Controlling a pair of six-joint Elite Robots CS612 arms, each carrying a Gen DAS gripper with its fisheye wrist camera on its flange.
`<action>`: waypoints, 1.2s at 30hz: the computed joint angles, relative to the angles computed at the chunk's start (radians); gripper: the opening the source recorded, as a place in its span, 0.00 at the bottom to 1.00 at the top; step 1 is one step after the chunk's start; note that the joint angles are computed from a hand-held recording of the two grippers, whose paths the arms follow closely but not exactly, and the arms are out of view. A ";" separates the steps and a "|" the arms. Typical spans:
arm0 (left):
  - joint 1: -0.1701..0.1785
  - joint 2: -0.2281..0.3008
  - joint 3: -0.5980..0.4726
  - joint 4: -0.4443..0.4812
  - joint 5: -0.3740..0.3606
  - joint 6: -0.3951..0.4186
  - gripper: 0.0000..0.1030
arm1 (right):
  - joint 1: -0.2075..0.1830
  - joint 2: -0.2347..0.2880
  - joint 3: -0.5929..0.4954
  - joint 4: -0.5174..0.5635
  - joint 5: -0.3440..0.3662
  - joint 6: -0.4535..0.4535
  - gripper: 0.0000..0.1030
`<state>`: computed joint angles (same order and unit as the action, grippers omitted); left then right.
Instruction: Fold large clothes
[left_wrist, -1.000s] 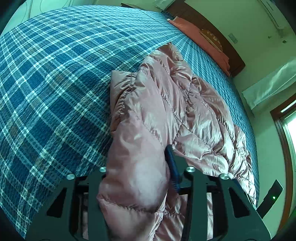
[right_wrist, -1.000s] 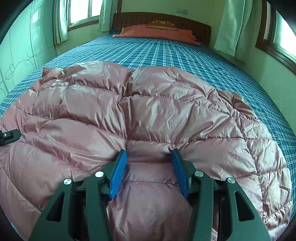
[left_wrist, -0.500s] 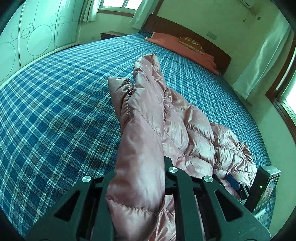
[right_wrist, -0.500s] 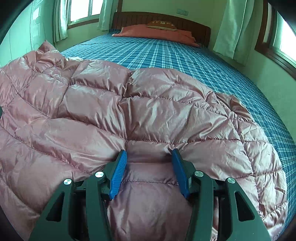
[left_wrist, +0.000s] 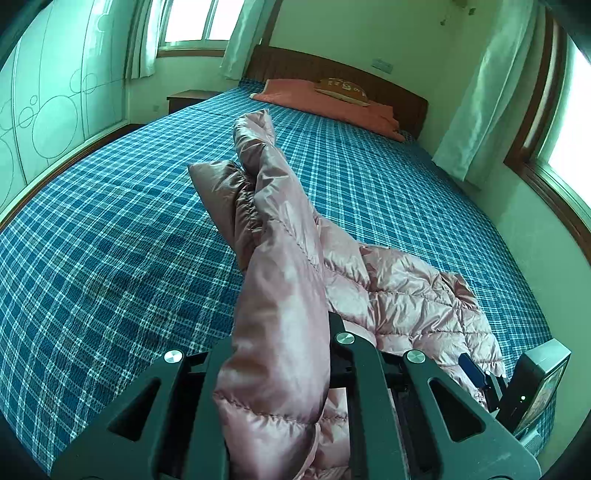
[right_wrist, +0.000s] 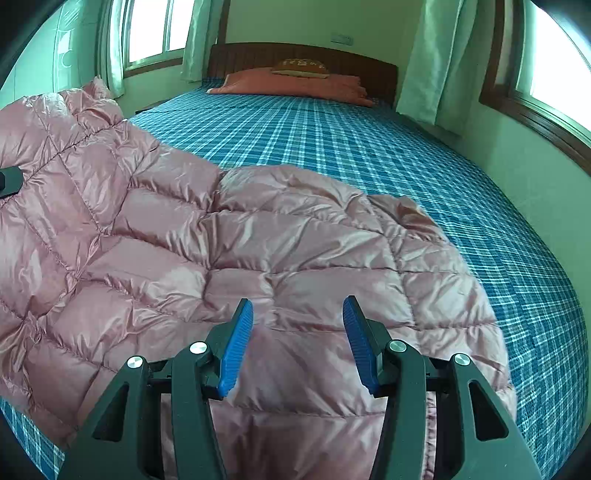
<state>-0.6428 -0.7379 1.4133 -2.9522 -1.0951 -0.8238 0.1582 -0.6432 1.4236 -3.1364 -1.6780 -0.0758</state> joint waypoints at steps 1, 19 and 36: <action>-0.005 0.004 -0.013 0.006 0.005 0.015 0.11 | -0.007 -0.006 0.009 -0.006 -0.001 0.009 0.49; -0.075 0.141 -0.299 0.158 -0.017 0.213 0.11 | -0.118 -0.065 0.113 -0.026 -0.070 0.139 0.50; -0.125 0.350 -0.637 0.437 -0.069 0.296 0.11 | -0.180 -0.063 0.126 0.072 -0.114 0.226 0.50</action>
<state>-0.7680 -0.3878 0.7762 -2.5152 -1.1641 -0.5276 -0.0218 -0.7058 1.5500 -3.0643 -1.7922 0.1504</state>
